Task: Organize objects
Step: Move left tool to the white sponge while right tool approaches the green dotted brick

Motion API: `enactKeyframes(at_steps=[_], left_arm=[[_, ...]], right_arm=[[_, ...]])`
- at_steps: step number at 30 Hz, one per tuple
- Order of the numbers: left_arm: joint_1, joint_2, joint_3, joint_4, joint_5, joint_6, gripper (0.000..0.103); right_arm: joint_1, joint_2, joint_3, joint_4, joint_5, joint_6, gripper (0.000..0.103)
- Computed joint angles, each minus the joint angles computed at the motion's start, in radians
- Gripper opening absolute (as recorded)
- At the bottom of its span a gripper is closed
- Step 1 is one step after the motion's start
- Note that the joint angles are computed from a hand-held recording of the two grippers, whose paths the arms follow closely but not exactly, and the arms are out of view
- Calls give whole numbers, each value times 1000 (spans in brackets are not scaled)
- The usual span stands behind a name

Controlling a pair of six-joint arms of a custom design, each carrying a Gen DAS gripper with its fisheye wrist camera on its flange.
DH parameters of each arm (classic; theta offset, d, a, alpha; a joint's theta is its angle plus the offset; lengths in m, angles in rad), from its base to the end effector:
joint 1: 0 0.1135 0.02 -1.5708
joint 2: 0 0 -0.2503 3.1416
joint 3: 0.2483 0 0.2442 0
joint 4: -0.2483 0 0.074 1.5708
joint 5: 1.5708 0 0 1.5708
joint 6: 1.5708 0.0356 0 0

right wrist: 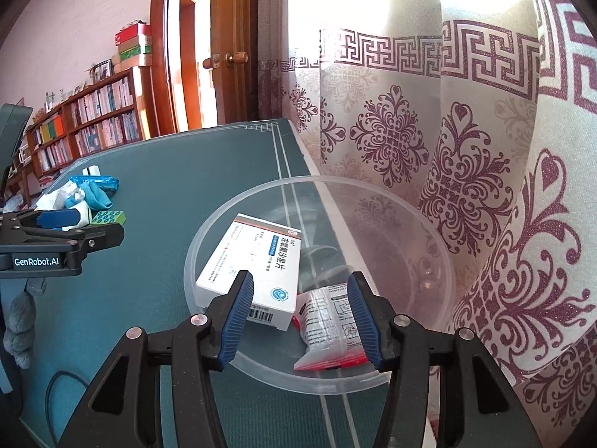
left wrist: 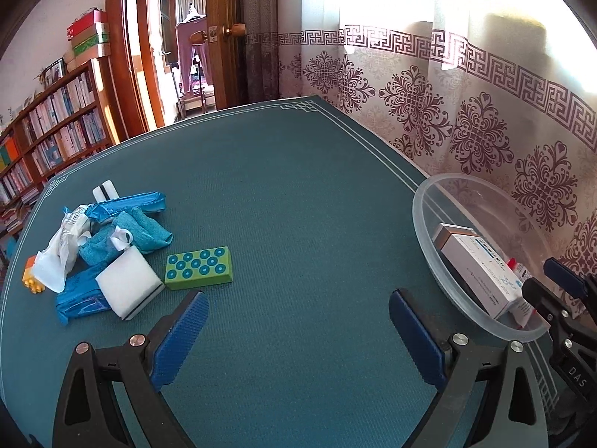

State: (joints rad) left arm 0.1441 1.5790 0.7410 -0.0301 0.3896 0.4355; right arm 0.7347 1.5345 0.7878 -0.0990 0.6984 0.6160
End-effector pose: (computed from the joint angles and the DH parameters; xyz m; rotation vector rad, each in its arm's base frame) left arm 0.2930 0.0289 0.1464 0.5109 2.3075 -0.1988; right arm 0.2324 0.1791 0.1711 0.1699 2.1764 -0.1018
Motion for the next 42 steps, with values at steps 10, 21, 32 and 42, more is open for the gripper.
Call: enactKeyframes(at_steps=[10, 21, 32, 42], left_arm=[[133, 105, 99, 11, 6, 35, 100], [230, 282, 273, 38, -24, 88, 101], [235, 418, 434, -53, 18, 128, 101], [246, 415, 411, -68, 81, 205, 93]], right_arm=[[52, 116, 123, 9, -46, -67, 58], [70, 268, 325, -5, -153, -148, 58], [60, 435, 548, -60, -236, -182, 58], [19, 562, 714, -127, -345, -139, 58]])
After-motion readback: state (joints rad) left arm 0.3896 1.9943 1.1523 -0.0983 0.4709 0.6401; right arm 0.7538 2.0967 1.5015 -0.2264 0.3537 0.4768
